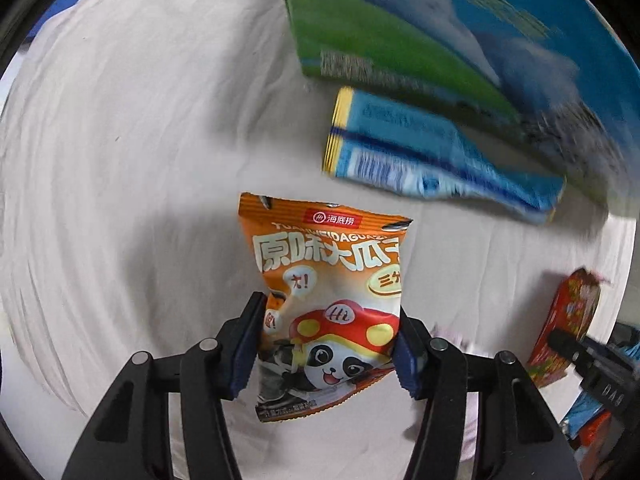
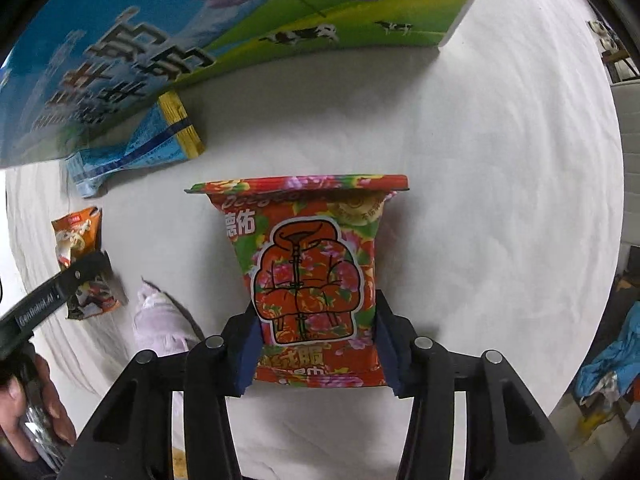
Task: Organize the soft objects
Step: 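Lower both bags into the box and open both tools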
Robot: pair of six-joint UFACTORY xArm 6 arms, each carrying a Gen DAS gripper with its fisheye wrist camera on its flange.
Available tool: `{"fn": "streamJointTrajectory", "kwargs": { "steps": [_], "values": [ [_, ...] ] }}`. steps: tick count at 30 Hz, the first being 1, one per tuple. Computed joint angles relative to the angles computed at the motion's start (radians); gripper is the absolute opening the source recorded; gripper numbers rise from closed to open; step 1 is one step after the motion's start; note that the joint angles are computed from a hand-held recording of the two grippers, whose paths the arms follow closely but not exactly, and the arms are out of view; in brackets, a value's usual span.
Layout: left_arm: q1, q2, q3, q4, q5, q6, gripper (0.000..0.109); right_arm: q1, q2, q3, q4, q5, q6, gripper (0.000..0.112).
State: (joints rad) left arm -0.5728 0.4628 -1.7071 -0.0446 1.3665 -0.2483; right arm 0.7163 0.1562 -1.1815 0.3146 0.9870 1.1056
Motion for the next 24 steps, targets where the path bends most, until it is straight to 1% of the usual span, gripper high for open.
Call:
{"fn": "streamJointTrajectory", "kwargs": {
  "steps": [3,5,10,15,16,18,20,21,23,24],
  "values": [
    [-0.01,-0.058,0.078,-0.005,-0.035,-0.001,0.054,0.01,0.002,-0.011,-0.001,-0.003,-0.004,0.05],
    [-0.011,-0.096,0.124,-0.021,-0.056,0.003,0.054,0.022,-0.002,-0.011,0.02,-0.023,-0.015,0.05],
    [-0.011,-0.136,0.134,-0.052,-0.074,0.019,0.054,0.037,-0.036,-0.034,0.006,-0.036,-0.016,0.05],
    [-0.028,-0.171,0.094,-0.064,-0.097,0.05,0.054,0.043,-0.07,-0.115,-0.076,0.02,0.015,0.049],
    [-0.032,-0.199,0.117,-0.07,-0.115,0.06,0.054,0.043,-0.082,-0.127,-0.093,0.028,0.028,0.049],
    [-0.039,-0.207,0.09,-0.091,-0.112,0.068,0.054,0.04,-0.082,-0.174,-0.118,0.07,0.048,0.049],
    [-0.047,-0.182,0.024,-0.107,-0.101,0.076,0.054,0.038,-0.104,-0.196,-0.144,0.088,0.066,0.049],
    [-0.054,-0.189,0.016,-0.114,-0.101,0.075,0.054,0.037,-0.104,-0.219,-0.156,0.103,0.072,0.049],
    [-0.057,-0.156,-0.066,-0.125,-0.082,0.082,0.054,0.033,-0.114,-0.246,-0.176,0.115,0.083,0.049],
    [-0.075,-0.142,-0.109,-0.122,-0.067,0.067,0.054,0.033,-0.105,-0.272,-0.186,0.122,0.09,0.049]
  ]
}}
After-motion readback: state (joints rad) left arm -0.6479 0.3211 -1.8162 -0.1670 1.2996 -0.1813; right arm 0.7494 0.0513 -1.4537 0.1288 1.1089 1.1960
